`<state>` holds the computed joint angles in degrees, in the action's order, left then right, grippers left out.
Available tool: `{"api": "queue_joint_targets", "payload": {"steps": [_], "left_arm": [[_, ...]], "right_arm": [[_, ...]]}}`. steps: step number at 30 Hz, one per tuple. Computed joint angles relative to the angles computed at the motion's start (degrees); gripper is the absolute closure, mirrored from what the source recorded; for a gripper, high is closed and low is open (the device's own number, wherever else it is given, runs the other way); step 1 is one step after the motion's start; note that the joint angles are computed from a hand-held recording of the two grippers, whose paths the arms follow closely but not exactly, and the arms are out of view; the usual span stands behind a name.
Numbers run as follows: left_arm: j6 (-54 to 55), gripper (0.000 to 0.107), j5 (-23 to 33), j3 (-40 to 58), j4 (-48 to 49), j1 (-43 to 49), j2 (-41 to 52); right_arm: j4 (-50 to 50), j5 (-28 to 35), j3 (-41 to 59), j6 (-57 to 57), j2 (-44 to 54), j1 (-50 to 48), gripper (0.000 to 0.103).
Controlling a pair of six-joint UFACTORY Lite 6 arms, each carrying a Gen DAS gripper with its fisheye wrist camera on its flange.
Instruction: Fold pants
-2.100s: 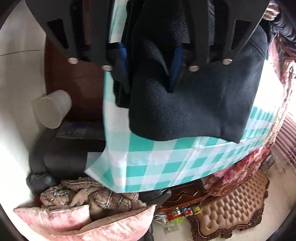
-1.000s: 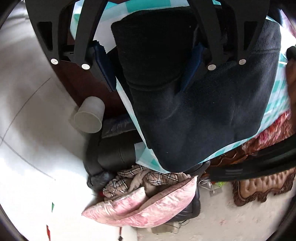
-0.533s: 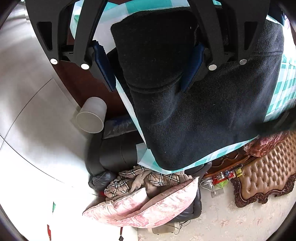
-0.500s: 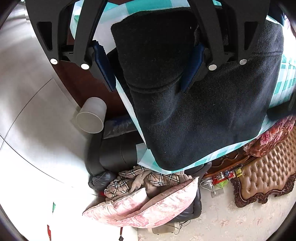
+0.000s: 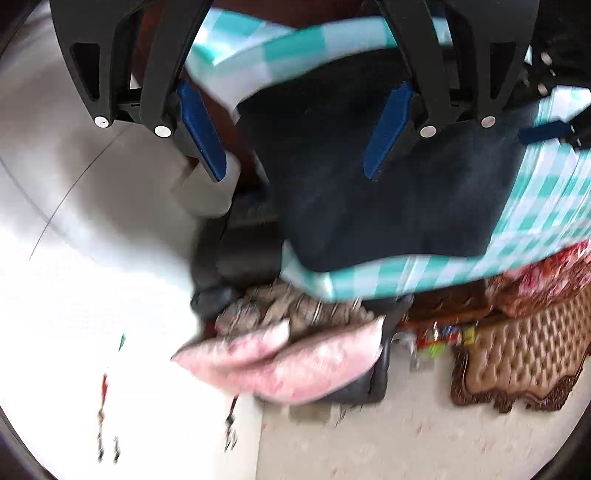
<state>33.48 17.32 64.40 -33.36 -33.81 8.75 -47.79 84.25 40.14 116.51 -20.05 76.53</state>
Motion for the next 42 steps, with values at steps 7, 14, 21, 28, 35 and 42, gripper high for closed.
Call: {"api": "queue_joint_targets", "payload": {"steps": [7,14,21,28,35,42], "left_arm": [[-10.3,0.026,1.8,-1.1,9.5,0.5,-3.9],[-21.4,0.007,2.3,-1.5,20.1,-0.4,-6.1],[-27.6,0.006,1.7,-2.3,25.3,-1.0,-8.4],[-27.9,0.006,4.1,-0.7,23.7,-1.1,-9.6],[-31.1,0.006,4.3,-0.1,27.0,-1.6,-9.6],[-30.0,0.006,4.4,0.3,25.8,-1.8,-9.3]], "right_arm": [[5.3,-8.3,-4.9,-1.6,0.8,-4.7,0.027],[8.6,-4.8,-2.7,0.6,-1.5,-1.8,0.025],[11.1,3.4,4.3,3.2,0.4,5.3,0.023],[8.8,8.6,12.8,0.8,3.1,8.2,0.022],[7.8,8.5,14.1,-0.1,3.5,7.8,0.022],[8.0,7.7,13.6,-0.1,3.4,7.6,0.022]]}}
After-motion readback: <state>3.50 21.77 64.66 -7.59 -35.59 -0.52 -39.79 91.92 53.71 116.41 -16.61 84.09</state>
